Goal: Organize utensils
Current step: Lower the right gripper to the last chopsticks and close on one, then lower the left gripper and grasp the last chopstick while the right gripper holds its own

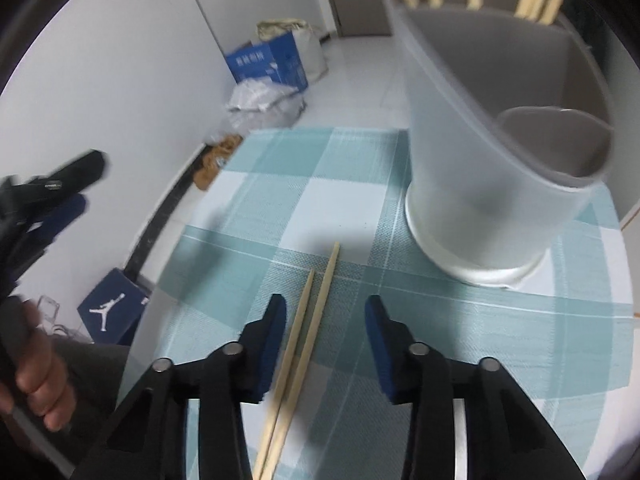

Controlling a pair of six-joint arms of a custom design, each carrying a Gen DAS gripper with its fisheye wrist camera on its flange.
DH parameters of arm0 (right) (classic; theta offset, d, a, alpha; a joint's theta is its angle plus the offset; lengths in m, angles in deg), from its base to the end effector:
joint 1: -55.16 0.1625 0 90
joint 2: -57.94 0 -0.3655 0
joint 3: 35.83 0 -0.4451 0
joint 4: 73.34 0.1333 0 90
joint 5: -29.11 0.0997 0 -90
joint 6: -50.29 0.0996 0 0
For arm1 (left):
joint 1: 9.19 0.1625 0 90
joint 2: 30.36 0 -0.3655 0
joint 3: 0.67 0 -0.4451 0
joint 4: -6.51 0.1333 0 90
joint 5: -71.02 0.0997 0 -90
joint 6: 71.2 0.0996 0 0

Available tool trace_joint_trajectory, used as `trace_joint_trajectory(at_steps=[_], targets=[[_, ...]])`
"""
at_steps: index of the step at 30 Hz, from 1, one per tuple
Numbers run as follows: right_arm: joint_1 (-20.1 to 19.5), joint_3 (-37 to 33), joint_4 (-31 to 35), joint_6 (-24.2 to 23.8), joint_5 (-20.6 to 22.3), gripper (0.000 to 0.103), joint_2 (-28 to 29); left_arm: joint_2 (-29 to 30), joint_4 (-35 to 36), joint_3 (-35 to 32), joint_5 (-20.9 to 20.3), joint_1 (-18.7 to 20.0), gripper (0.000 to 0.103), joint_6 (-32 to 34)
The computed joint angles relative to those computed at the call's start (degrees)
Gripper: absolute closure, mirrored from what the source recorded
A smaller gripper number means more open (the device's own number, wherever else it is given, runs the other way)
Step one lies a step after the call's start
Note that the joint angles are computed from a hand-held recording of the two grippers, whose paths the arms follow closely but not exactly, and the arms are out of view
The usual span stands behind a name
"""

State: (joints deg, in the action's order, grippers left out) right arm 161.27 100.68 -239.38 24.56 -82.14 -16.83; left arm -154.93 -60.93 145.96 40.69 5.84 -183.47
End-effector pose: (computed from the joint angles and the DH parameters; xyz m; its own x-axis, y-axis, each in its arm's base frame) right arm 0.2117 -0.3826 0.0578 -0.7123 -0.5597 0.4236 -0.6417 0.7637 -0.0700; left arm -0.1757 -0.2742 0.1905 -0.8084 -0.4152 -0.4172 0.1601 0.5269 -0.8347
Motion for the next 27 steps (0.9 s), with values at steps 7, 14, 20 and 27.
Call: trace_joint_trajectory(at_steps=[7, 14, 20, 27], targets=[[2.9, -4.3, -1.3, 2.7, -9.0, 0.085, 8.2, -4.3, 1.4, 0.8, -0.9, 0.9, 0.021, -2.4], [5.8, -6.4, -3.1, 1.7, -15.4, 0.089, 12.4, -6.9, 2.7, 1.3, -1.7, 1.2, 0.021, -4.0], [6.1, -7.6, -2.2, 2.9, -15.5, 0.095, 13.3, -8.2, 1.2, 1.9, -2.5, 1.9, 0.021, -2.3], [5.0, -4.5, -1.9, 3.1, -9.1, 0.099, 7.6, -7.7, -8.9, 3.4, -4.9, 3.9, 0.021, 9.2]])
